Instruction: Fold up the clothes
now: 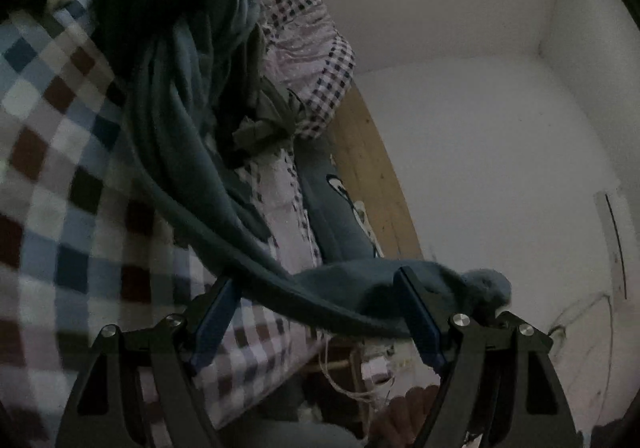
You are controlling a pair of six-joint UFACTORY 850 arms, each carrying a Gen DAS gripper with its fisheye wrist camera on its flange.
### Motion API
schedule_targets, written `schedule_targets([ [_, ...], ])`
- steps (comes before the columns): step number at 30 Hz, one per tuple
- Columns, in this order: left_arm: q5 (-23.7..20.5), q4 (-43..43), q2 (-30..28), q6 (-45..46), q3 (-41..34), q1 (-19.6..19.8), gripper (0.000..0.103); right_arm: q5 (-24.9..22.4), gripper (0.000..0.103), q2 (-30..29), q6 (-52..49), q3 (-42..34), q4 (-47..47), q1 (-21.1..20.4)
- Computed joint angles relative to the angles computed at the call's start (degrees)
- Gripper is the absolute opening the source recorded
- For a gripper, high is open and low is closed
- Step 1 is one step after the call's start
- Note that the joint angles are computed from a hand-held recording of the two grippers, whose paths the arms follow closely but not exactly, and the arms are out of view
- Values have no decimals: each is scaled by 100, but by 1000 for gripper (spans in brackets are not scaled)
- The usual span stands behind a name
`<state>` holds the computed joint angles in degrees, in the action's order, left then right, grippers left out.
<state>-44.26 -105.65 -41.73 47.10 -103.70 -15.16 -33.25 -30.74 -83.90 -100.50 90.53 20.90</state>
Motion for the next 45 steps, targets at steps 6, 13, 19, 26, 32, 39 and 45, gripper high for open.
schedule_targets([
  [6, 105, -22, 829, -85, 1408, 76, 81, -1116, 2, -181, 314, 9, -617, 192],
  [13, -834, -1313, 1139, 425, 2304, 102, 81, -1381, 2, -79, 245, 318, -1121, 429],
  [19, -1123, -1531, 1106, 533, 2355, 100, 72, -1497, 5, -88, 583, 533, -1661, 489],
  [26, -239, -492, 1121, -130, 2114, 65, 8, -1520, 6, -198, 781, 454, -1964, 508],
  [32, 918, -523, 1655, 387, 2374, 143, 5, -1512, 39, -201, 844, 451, -1882, 418],
  [39, 2106, -2455, 2664, 2364, 3018, 628, 5, -1305, 46, -222, 992, 402, -1747, 323],
  [45, 2669, -3251, 3194, 3483, 3205, 1133, 5, -1003, 46, -242, 1115, 356, -1652, 273],
])
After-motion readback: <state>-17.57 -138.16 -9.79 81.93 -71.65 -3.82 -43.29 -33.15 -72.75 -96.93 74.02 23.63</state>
